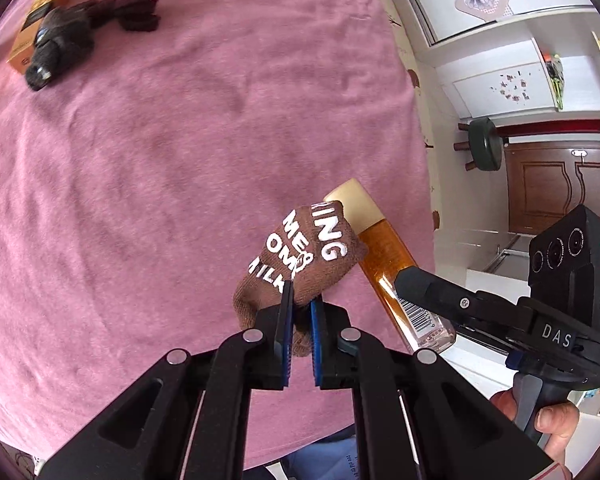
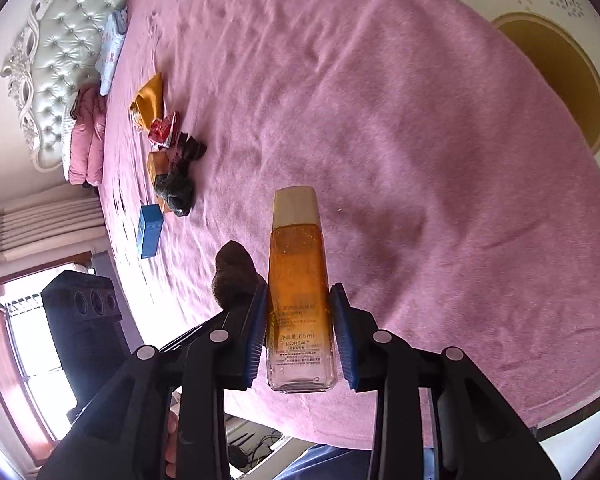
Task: Collect trash
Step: 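Carry the sock and amber bottle over the yellow wastebasket with both tools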
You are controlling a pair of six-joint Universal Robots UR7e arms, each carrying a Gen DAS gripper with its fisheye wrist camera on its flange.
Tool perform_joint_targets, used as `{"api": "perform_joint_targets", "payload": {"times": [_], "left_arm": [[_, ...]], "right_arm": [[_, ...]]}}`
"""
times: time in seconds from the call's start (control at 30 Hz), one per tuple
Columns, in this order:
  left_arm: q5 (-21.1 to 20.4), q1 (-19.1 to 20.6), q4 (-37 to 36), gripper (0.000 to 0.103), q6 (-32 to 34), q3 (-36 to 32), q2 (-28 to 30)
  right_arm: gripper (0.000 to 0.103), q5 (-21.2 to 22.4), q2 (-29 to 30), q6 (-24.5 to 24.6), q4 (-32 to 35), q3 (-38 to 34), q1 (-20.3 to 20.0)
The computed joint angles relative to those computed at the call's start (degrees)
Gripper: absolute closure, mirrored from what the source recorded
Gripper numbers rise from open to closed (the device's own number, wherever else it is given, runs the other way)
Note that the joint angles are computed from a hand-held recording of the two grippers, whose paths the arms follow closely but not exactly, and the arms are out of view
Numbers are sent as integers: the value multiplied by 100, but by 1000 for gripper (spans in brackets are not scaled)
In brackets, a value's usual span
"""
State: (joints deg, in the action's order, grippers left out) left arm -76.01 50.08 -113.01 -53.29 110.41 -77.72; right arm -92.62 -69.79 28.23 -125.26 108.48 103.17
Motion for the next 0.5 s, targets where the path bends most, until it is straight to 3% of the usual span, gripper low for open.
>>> {"api": "perform_joint_targets", "payload": {"times": [0.5], "left_arm": [[-326,-219,-362,95,858,-1781,2291]], "right_arm": [[72,-560,-1013,-268,122,-136,-1026]]}}
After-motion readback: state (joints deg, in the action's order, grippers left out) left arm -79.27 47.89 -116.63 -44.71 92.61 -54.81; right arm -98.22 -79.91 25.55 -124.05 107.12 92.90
